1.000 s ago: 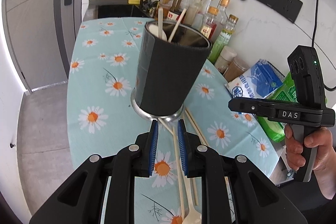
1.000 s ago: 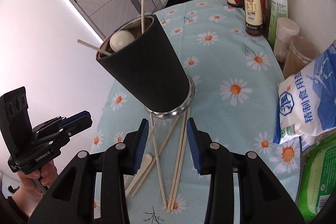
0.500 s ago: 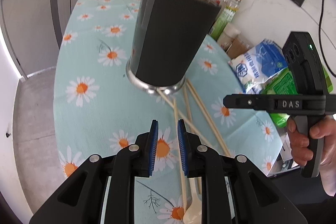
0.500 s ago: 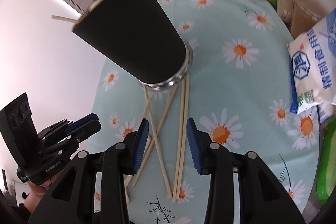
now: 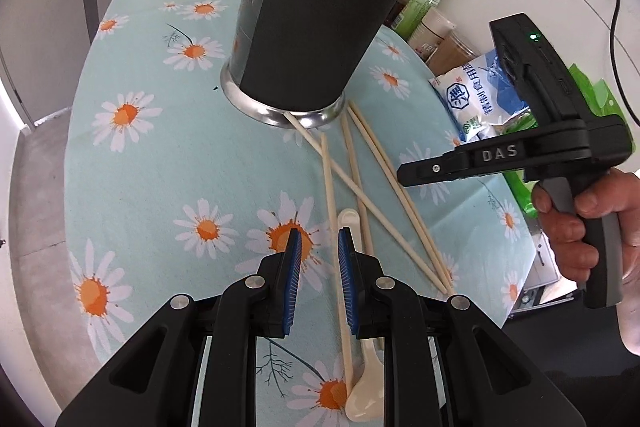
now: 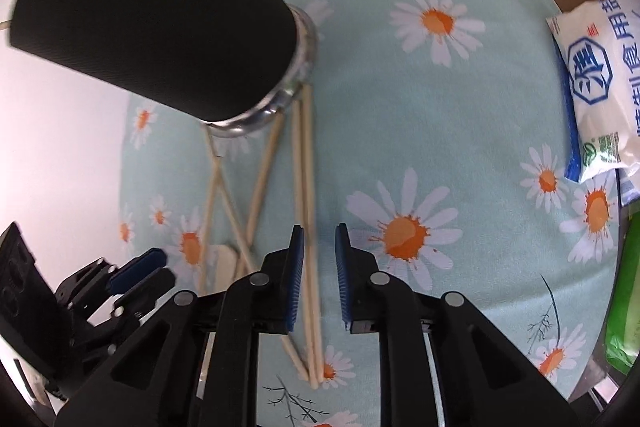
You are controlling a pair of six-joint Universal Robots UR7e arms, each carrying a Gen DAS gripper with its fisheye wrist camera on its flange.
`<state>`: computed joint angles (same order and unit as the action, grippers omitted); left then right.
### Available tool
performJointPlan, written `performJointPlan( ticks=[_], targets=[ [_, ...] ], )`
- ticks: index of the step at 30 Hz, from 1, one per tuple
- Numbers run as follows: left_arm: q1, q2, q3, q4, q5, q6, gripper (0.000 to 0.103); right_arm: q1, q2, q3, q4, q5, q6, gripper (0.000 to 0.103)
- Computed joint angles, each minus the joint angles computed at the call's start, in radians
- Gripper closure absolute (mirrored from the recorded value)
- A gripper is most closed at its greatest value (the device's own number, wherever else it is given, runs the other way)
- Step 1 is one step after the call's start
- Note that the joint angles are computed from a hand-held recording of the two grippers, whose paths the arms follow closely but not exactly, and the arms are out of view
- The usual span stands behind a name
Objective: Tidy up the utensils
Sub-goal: 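Close the right gripper on a loose wooden chopstick while the left gripper lowers beside it, then close the left gripper on another wooden chopstick while the right gripper holds its chopstick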
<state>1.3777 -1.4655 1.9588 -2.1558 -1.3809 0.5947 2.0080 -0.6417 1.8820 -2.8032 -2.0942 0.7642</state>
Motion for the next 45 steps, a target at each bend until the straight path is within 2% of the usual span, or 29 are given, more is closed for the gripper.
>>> performJointPlan(
  ticks=[5,17,23,24,25,28,32,36,45],
  targets=[
    [0.009,0.014,-0.014,0.013,-0.014,0.0,0.085,0.002,0.006,-0.023,0.062,-0.015,0.014,0.09],
    [0.023,0.045,-0.042,0.041,-0.032,-0.012,0.085,0.043,0.083,-0.194,0.334,-0.097,0.094,0.09],
    [0.007,0.051,-0.031,0.027,-0.006,0.005,0.085,0.059,0.138,-0.281,0.408,-0.127,0.096,0.09],
    [0.003,0.051,-0.026,0.021,0.0,0.002,0.085,0.06,0.141,-0.29,0.424,-0.137,0.095,0.093],
    [0.0,0.051,-0.023,0.017,0.009,0.001,0.085,0.059,0.14,-0.289,0.42,-0.138,0.096,0.097],
    [-0.01,0.052,-0.016,0.005,0.037,-0.011,0.085,0.051,0.129,-0.253,0.337,-0.114,0.066,0.097],
    [-0.028,0.051,-0.003,-0.009,0.084,-0.033,0.085,0.031,0.097,-0.182,0.193,-0.039,0.042,0.098],
    [-0.046,0.054,-0.003,0.01,0.112,-0.057,0.085,0.045,0.078,-0.138,0.124,-0.053,0.009,0.098],
    [-0.095,0.066,0.0,0.056,0.166,-0.14,0.085,0.04,0.015,0.032,-0.092,0.03,-0.023,0.098]
  ],
)
